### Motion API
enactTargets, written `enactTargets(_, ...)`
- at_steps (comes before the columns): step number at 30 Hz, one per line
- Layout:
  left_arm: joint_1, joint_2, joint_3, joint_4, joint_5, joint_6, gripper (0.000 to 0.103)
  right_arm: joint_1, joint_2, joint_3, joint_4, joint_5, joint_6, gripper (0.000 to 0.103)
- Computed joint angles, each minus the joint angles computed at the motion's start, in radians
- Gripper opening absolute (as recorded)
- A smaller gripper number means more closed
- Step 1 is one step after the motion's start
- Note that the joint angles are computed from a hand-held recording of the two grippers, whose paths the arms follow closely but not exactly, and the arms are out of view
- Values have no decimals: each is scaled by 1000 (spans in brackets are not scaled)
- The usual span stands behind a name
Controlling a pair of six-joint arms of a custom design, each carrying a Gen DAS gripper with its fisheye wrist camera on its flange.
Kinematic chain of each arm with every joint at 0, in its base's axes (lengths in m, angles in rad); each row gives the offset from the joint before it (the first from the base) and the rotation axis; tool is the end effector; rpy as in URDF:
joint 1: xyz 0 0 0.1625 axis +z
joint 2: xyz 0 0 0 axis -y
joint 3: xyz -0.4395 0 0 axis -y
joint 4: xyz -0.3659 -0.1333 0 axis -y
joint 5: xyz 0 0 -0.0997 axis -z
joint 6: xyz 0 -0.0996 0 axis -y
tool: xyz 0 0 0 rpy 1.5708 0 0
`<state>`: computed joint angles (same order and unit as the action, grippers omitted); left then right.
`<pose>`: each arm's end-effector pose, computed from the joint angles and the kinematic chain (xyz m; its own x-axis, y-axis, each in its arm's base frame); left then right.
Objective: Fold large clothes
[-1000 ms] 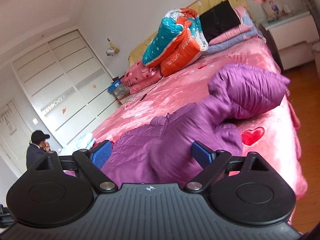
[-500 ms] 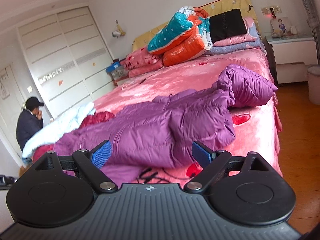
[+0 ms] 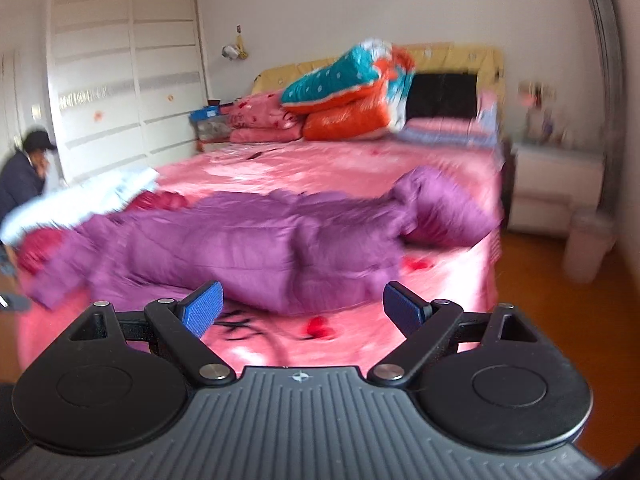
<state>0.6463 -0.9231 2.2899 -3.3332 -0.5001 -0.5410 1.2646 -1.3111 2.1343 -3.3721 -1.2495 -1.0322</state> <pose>-0.2261 -0.4470 0.1490 -0.8583 -0.1326 -0.4957 0.3437 0.5686 -0.7474 0.0077 -0.5223 0.3488 -0.6491 -0.4386 0.6215 -0.7580 0.3043 -0.5769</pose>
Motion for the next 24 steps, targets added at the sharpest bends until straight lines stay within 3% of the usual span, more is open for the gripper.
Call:
enactTargets(1, 5, 10, -5, -13, -6, 20, 46, -1, 12, -21, 8, -12, -42, 103)
enactTargets(6, 42, 63, -52, -22, -24, 97, 64, -3, 106, -149, 43, -101, -245, 103)
enactTargets(9, 73, 88, -92, 13, -57, 98, 66, -5, 177, -242, 77, -142, -326, 103)
enactTargets(13, 126, 130, -149, 8, -106, 106, 75, 4, 282, -372, 112, -177, -397, 103)
enactTargets(24, 260, 228, -298, -58, -202, 84, 85, 44, 567, -751, 224, -227, -539, 103)
